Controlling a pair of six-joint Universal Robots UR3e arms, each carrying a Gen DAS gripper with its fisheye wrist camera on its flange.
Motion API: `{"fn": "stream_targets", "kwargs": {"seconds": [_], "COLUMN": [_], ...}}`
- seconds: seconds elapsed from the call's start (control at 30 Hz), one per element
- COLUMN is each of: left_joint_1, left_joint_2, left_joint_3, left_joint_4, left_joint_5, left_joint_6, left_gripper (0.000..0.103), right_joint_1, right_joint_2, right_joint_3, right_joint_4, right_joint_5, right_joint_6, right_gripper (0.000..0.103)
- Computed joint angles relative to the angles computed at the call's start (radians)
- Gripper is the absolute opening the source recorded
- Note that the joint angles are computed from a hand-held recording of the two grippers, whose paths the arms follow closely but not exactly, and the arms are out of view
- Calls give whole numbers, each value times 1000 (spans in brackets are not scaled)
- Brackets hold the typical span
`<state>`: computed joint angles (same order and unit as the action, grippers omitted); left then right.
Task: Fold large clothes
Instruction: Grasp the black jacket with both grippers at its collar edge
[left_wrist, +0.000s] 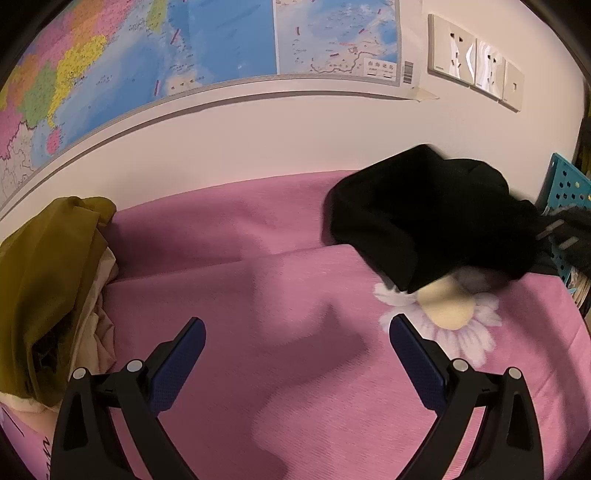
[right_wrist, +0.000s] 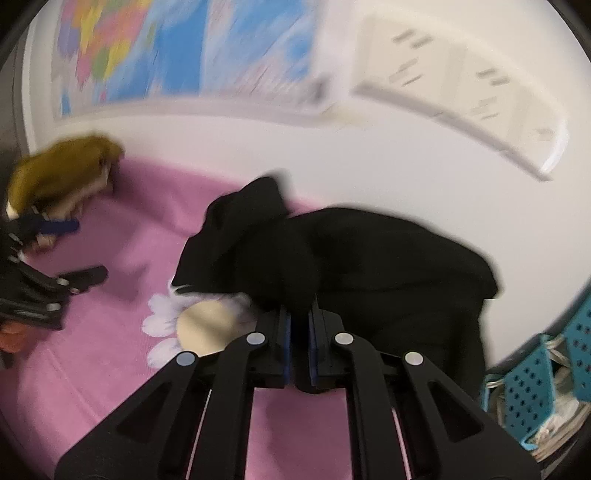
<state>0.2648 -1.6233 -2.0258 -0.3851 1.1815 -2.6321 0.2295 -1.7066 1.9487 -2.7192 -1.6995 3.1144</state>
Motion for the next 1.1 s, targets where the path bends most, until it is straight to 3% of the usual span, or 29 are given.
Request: {"fn": "stream_targets", "kwargs": {"seconds": [0.1, 0.17, 0.2, 0.33, 0.43, 0.53, 0.73, 0.87, 0.97, 1.1], "left_joint_1": [-3, -7, -10, -3, -1, -2, 12, 13, -16, -123], "left_joint_2": [-20, -40, -45, -56, -65, -70, -100, -83, -87, -184], "left_joint_3": [9, 20, 24, 29, 36, 32, 54, 45, 67, 111], "left_joint_4": [15, 25, 28, 29, 30, 46, 59, 45, -36, 79], "left_joint_5": [9, 23, 27, 29, 32, 34, -53, -225, -347, -325], "left_joint_6": [11, 15, 12, 15, 15, 21, 98, 240, 356, 353], "left_gripper": [96, 96, 96, 96, 96, 96, 96, 96, 96, 96], "right_joint_1": [-66, 4, 34, 117, 114, 28, -99, -204, -288, -421], "right_joint_2": [-93, -30, 4, 193, 285, 252, -27, -177, -255, -350], "right_joint_3": [30, 13, 6, -112, -203, -224, -182, -234, -241, -216], "right_joint_4": [116, 104, 83, 12, 9, 46, 57, 164, 227, 299], "right_joint_5": [74, -28, -52, -109, -103, 66, 148, 171, 216, 333], "right_joint_6": [-29, -55, -53, -94, -103, -100, -60, -61, -62, -76], "right_gripper": [17, 58, 66, 77, 72, 6, 5, 5, 5, 5]}}
